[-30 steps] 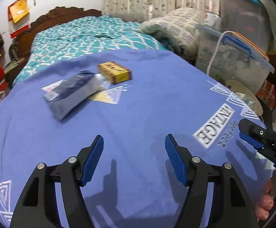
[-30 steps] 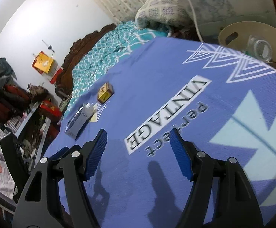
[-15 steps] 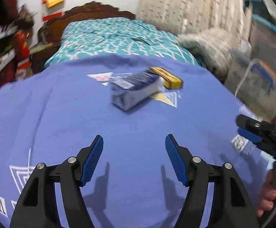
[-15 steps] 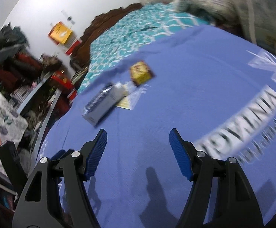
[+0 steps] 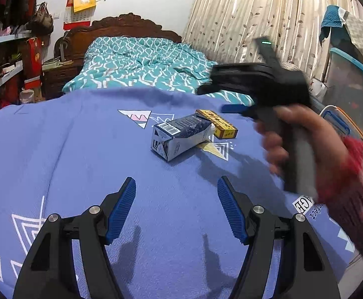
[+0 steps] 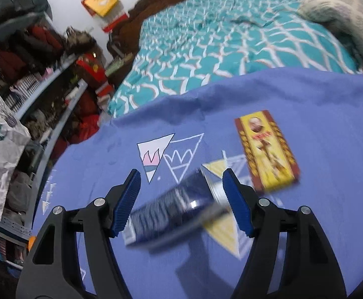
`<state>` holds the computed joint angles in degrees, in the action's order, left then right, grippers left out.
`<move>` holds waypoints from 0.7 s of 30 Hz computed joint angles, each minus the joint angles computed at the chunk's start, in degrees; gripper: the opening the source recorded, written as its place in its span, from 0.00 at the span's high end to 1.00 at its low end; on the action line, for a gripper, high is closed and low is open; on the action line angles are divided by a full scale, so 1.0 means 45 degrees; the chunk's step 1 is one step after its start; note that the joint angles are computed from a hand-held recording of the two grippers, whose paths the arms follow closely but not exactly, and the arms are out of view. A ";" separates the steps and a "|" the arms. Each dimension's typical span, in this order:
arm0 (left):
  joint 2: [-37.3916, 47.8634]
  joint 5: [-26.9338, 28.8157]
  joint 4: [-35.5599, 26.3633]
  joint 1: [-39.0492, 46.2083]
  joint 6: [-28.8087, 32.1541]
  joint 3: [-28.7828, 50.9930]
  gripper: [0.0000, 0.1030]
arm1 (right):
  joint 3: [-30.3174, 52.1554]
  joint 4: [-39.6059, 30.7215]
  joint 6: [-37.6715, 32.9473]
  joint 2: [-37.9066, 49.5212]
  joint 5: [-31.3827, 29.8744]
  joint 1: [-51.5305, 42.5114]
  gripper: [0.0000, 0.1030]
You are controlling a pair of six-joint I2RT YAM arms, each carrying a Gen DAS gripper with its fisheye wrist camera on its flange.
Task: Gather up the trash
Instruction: 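Grasp the blue-white milk carton with the right tool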
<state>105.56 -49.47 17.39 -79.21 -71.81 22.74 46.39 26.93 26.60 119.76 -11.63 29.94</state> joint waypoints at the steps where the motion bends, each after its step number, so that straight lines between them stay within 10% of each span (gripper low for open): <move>1: -0.0042 0.0025 0.0130 0.0032 0.0031 -0.0091 0.37 | 0.0671 -0.0613 -0.0151 0.0389 -0.0216 -0.0038 0.37; 8: -0.0355 0.0355 0.1246 0.0281 -0.0211 -0.0889 0.37 | 0.2213 -0.2804 -0.1457 0.1388 0.0230 0.0414 0.47; 21: -0.0414 0.0638 0.2187 0.0569 -0.0790 -0.1490 0.37 | -0.1317 -0.1508 -0.1394 -0.0770 -0.1005 0.0456 0.48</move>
